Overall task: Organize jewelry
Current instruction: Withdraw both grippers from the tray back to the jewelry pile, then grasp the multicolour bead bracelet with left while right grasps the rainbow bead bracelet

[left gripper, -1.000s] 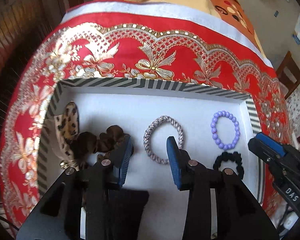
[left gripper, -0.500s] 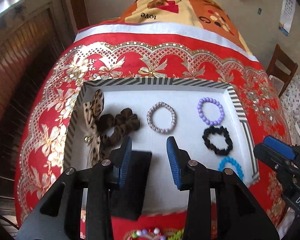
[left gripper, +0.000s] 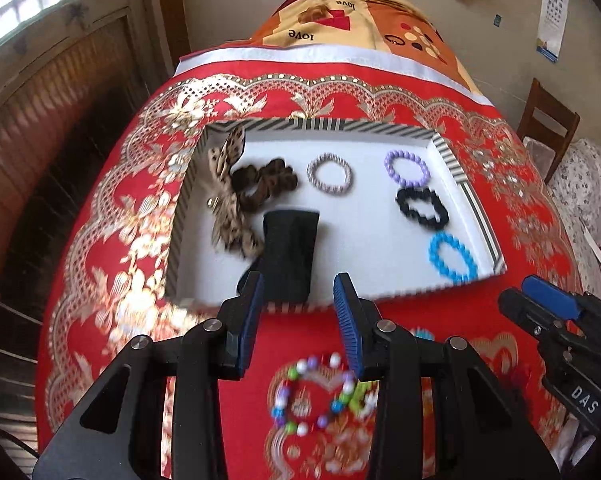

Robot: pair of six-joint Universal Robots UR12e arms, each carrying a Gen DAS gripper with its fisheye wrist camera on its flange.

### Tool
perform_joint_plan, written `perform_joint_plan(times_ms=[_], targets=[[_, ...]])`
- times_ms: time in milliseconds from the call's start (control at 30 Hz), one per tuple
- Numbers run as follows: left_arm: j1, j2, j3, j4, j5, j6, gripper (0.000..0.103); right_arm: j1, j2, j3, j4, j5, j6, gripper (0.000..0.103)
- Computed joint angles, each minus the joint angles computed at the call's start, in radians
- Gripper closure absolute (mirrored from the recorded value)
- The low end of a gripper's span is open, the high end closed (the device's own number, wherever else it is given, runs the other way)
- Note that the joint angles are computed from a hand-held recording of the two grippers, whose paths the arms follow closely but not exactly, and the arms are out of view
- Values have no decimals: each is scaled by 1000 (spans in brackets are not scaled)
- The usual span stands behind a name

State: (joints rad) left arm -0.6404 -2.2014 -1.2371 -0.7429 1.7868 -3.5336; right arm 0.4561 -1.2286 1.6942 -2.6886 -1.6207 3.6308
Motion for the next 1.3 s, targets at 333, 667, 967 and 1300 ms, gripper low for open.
perform_joint_plan(times_ms=[333, 667, 967, 1300], targets=[[-14, 76, -129, 53, -2, -6, 68, 53, -36, 55, -14, -70, 52, 62], [-27, 112, -190, 80, -7, -16, 68, 88, -60, 86, -9, -104, 72, 61], [-38, 126, -218, 81, 4, -25, 67, 102, -78, 120, -19, -105, 85, 61], [-25, 144, -247, 85, -30, -56, 68, 106, -88, 141, -28, -96, 93, 61]])
